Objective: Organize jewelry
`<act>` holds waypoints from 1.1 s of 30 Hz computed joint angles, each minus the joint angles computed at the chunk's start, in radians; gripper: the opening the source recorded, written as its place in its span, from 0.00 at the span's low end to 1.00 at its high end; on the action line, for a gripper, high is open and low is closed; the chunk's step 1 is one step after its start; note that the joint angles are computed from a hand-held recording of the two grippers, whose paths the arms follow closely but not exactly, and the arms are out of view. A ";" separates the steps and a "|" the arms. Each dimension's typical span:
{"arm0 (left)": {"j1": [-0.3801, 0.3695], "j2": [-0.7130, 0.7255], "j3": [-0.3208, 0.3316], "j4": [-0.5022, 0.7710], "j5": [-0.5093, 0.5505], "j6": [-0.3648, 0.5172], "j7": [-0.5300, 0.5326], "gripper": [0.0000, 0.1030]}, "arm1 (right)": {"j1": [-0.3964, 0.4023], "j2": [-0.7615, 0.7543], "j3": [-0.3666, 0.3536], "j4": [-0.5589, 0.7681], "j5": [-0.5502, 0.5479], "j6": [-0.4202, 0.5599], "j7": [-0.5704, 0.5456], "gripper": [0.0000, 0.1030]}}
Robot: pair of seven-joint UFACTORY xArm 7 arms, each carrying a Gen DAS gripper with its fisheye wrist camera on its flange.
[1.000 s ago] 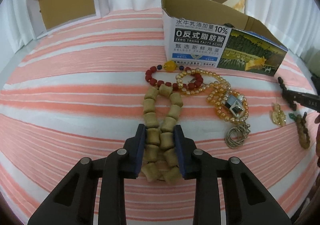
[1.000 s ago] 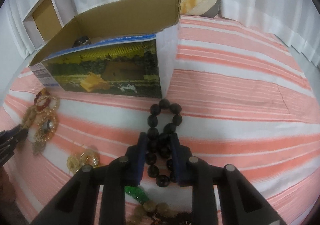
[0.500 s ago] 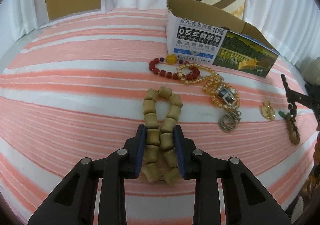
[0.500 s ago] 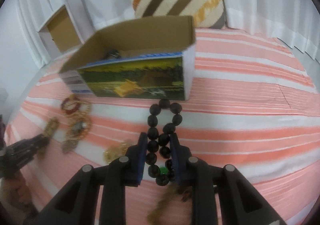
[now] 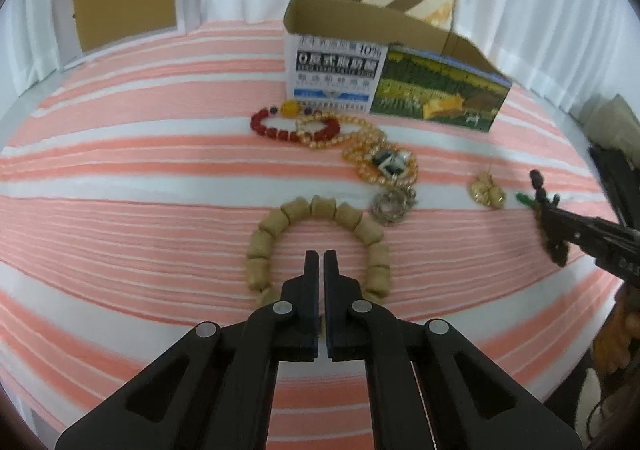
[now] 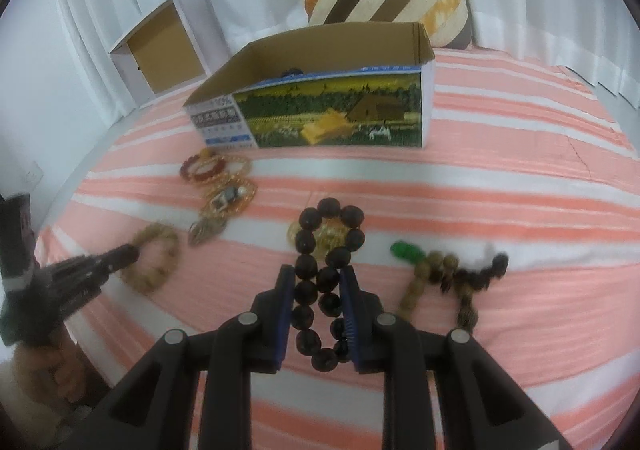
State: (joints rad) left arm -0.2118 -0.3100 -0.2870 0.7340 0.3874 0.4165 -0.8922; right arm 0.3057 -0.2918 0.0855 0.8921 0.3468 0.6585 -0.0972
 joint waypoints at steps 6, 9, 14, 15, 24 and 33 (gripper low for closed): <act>-0.031 -0.036 0.046 -0.069 -0.109 -0.074 0.041 0.18 | 0.010 -0.031 0.005 -0.032 0.000 -0.003 0.000 0.23; -0.008 -0.055 0.033 -0.077 -0.119 -0.080 0.043 0.41 | 0.015 -0.047 0.001 -0.048 0.006 -0.005 0.003 0.23; 0.026 -0.073 0.023 -0.078 -0.117 -0.070 0.023 0.43 | 0.027 -0.064 -0.006 -0.064 0.029 -0.010 0.003 0.23; 0.034 -0.081 0.022 -0.083 -0.115 -0.074 0.018 0.45 | 0.029 -0.066 -0.007 -0.065 0.030 -0.009 0.000 0.23; 0.084 -0.112 0.013 -0.097 -0.101 -0.031 0.018 0.56 | 0.038 -0.065 -0.004 -0.068 0.034 -0.011 0.003 0.23; 0.082 -0.030 -0.035 -0.020 0.024 0.075 -0.003 0.23 | 0.042 -0.066 0.004 -0.059 0.021 -0.017 0.004 0.23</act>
